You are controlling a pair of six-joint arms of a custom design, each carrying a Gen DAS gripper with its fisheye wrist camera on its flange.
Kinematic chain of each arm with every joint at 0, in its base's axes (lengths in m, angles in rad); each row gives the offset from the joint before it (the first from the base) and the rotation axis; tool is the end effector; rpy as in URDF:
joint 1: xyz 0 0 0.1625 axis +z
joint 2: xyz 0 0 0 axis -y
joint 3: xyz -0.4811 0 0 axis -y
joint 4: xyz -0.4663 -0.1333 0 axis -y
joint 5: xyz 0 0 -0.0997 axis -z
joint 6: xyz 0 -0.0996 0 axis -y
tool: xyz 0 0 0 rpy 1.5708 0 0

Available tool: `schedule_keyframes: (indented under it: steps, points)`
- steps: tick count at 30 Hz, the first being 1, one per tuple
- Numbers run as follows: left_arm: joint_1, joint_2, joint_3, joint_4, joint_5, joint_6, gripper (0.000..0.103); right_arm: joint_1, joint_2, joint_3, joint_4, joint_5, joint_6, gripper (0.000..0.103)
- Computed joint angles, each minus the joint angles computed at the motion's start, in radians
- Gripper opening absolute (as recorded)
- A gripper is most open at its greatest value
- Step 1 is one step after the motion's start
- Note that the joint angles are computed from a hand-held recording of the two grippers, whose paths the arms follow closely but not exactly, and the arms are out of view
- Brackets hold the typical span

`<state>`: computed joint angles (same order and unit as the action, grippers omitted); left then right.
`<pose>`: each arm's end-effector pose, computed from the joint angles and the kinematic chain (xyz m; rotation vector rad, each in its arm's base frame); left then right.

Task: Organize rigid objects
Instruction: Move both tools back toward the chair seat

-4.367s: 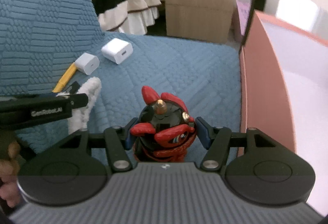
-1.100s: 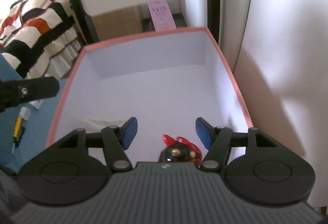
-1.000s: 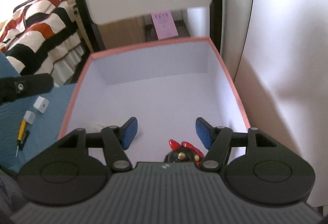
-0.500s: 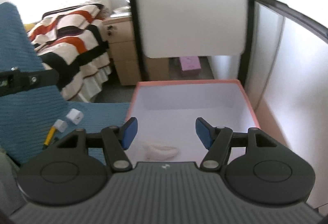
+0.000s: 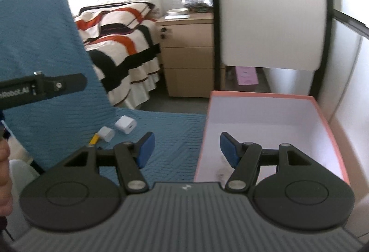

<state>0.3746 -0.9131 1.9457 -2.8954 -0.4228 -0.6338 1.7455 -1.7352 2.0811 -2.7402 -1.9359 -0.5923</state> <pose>-0.5139 -0.4429 0.1324 0.4253 2.2553 -1.3758 0.1825 -0.4714 0.4889 0.7368 -2.3564 0.9572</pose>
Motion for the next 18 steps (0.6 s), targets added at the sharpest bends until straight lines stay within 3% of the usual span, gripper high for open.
schedule_keyframes:
  steps: [7,11,18]
  points:
    - [-0.008,-0.071,0.127,-0.011,0.019,-0.060,0.074,0.031,0.024,0.054,-0.042,0.015,-0.011,0.065]
    - [-0.010,-0.112,0.182,0.062,0.034,-0.147,0.074,0.028,0.029,0.085,-0.050,0.053,-0.005,0.065]
    - [-0.007,-0.124,0.238,0.052,0.044,-0.166,0.074,0.003,0.027,0.140,-0.093,0.087,-0.012,0.065]
